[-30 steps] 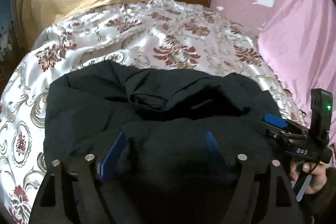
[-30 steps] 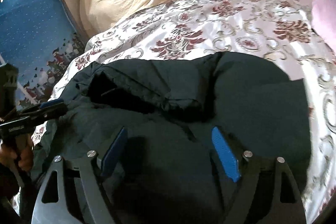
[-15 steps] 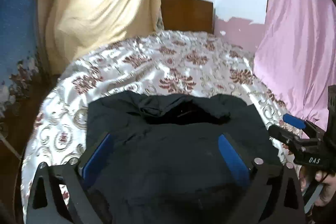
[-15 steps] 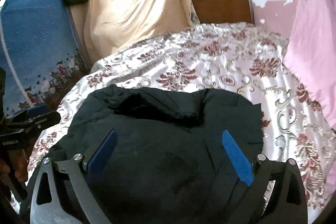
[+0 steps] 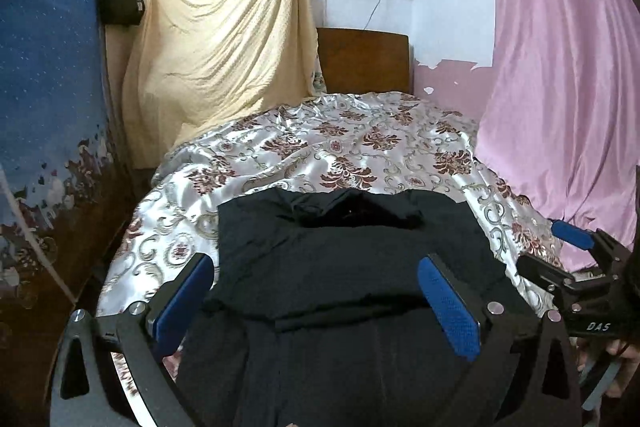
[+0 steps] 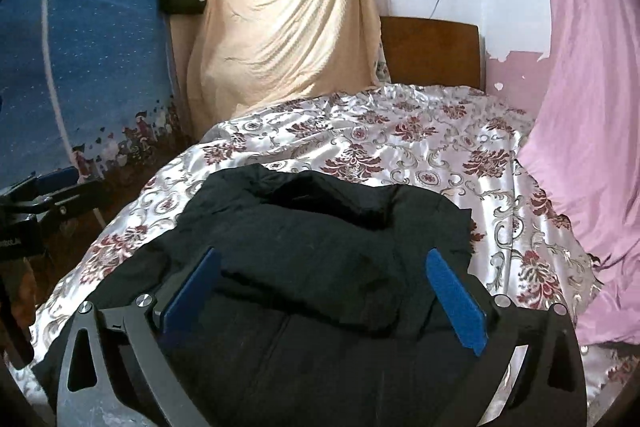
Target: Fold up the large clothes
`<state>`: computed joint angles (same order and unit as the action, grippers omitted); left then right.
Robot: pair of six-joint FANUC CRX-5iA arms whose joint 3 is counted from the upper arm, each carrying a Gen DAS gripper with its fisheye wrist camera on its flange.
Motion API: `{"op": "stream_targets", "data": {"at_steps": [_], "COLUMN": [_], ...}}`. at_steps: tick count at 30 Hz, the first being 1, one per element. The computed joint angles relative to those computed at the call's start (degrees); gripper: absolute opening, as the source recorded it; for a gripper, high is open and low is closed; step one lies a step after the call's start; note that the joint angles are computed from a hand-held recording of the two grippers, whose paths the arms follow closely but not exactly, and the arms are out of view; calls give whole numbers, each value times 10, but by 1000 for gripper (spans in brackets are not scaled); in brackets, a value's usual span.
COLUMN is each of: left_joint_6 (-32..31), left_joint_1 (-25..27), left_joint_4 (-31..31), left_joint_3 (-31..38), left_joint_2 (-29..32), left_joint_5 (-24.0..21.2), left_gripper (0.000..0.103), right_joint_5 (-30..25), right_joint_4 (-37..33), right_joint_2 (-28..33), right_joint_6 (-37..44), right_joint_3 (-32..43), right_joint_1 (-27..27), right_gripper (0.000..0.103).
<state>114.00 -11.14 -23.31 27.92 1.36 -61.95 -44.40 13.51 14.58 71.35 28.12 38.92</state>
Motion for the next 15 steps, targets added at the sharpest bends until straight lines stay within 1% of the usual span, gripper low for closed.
{"op": "stream_targets", "data": {"at_steps": [1,3,6,11,15], "left_joint_6": [5,22,51,75,83], "left_joint_1": [-5,-15,-37,-85,-114], "left_joint_4": [-7,-22,-54,-114,-140], "left_joint_3": [-4,-15,-18,-32,-49], "left_joint_2": [-7,-24,-35,-57,-75], "left_joint_5": [-2,-9,-33,-67,-87], "left_gripper": [103,103,103,103,103], "right_joint_5": [4,21,34,49,52], "right_joint_4": [4,34,68,117,151], "right_joint_2": [-9,-33,-61,-103,-135], "right_joint_6": [-5,-36,-73,-125,-144], "right_joint_3": [-11,-48,-85,-142,-185], "right_joint_1": [3,14,25,44,59], "right_gripper": [101,101,101,101,101]}}
